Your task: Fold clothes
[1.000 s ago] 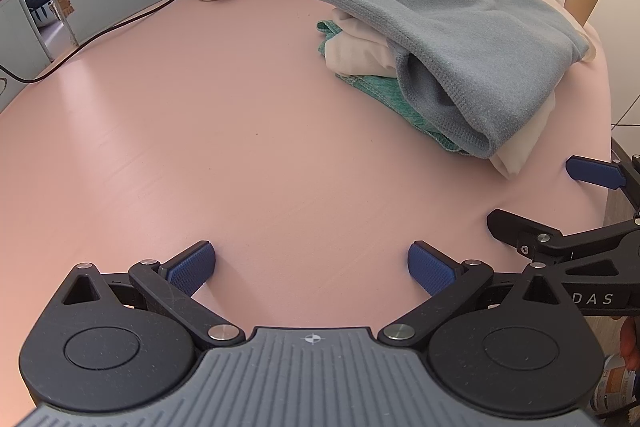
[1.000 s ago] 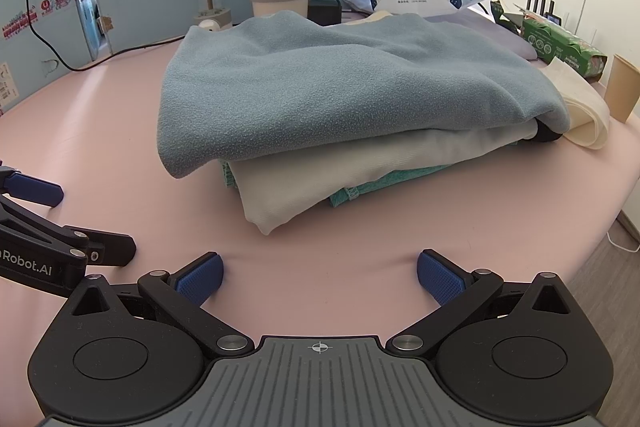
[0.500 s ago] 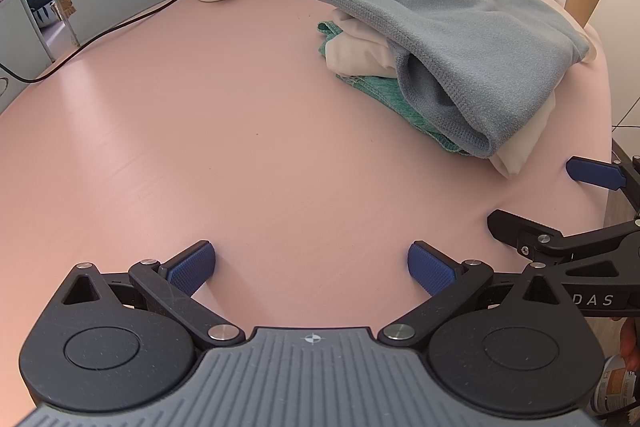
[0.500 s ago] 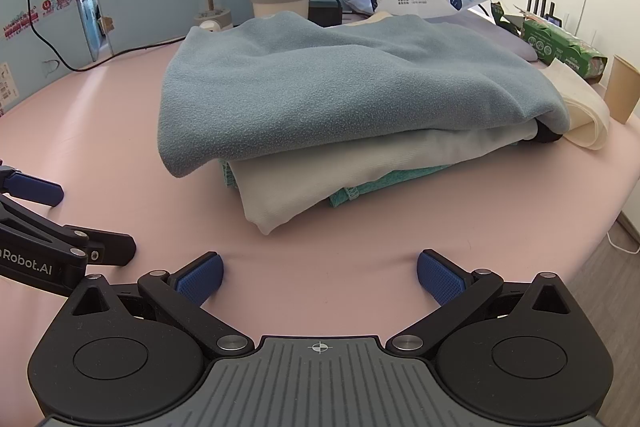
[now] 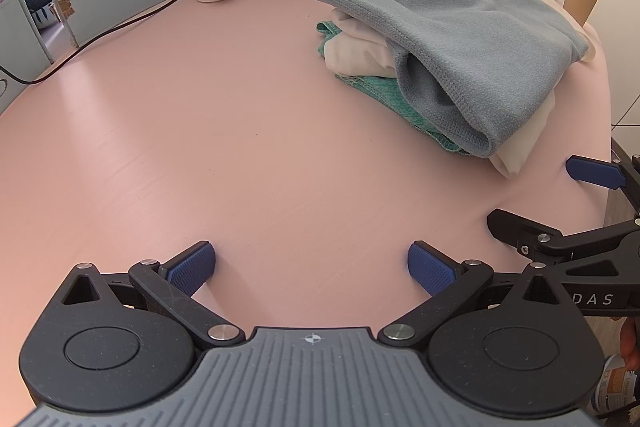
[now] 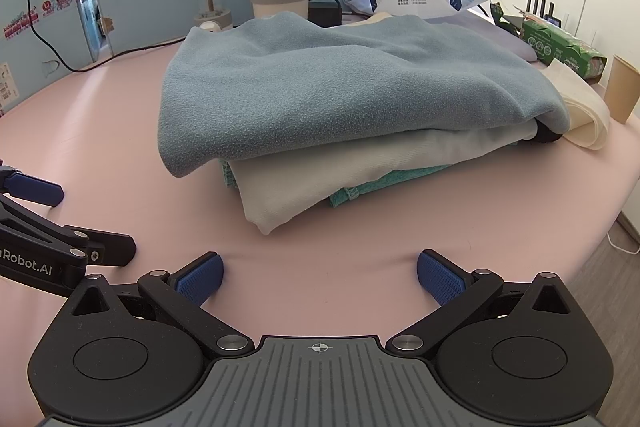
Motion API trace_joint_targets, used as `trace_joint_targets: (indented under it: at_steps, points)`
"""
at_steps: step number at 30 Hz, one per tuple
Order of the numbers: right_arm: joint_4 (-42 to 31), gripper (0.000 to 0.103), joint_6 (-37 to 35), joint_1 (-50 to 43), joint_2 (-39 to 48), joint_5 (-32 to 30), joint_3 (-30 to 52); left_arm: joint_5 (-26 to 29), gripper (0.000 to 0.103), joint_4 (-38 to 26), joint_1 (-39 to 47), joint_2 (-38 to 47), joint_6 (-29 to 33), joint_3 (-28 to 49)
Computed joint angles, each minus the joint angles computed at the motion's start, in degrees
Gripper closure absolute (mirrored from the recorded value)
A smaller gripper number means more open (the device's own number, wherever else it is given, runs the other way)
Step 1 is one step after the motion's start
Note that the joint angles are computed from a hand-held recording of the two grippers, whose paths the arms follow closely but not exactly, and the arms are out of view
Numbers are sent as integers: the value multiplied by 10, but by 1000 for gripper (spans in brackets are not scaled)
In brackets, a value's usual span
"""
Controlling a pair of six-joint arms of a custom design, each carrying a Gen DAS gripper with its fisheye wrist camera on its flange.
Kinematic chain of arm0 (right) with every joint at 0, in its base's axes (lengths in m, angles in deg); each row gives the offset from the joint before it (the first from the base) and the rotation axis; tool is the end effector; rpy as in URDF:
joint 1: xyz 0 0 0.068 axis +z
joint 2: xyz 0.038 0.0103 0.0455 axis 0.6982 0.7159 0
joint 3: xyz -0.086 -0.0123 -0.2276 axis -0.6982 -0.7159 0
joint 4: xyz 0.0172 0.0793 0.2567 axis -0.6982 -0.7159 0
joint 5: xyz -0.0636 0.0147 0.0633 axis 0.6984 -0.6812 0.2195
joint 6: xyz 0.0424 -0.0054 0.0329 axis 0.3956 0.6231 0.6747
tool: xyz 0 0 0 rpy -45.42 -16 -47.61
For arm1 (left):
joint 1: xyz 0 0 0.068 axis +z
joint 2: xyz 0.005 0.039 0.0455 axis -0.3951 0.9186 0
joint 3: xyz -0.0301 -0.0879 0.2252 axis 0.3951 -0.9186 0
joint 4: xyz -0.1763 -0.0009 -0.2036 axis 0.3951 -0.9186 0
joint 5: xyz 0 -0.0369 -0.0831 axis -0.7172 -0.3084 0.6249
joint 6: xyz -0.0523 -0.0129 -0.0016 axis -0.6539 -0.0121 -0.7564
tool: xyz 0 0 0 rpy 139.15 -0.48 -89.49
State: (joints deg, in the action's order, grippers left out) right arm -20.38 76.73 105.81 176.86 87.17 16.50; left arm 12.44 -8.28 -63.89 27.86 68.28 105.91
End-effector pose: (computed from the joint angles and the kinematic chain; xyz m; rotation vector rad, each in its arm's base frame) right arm 0.1198 0.1719 0.0176 0.3150 2.3856 -0.1220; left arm 0.2226 -0.1894 0.0470 0.8147 2.4873 -0.2356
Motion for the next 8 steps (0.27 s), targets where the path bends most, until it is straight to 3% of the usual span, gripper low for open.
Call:
trace_joint_targets:
  at_steps: [8]
  points:
    - [-1,0,8,5,5,4,2,0,0,4,0,1,2,-1]
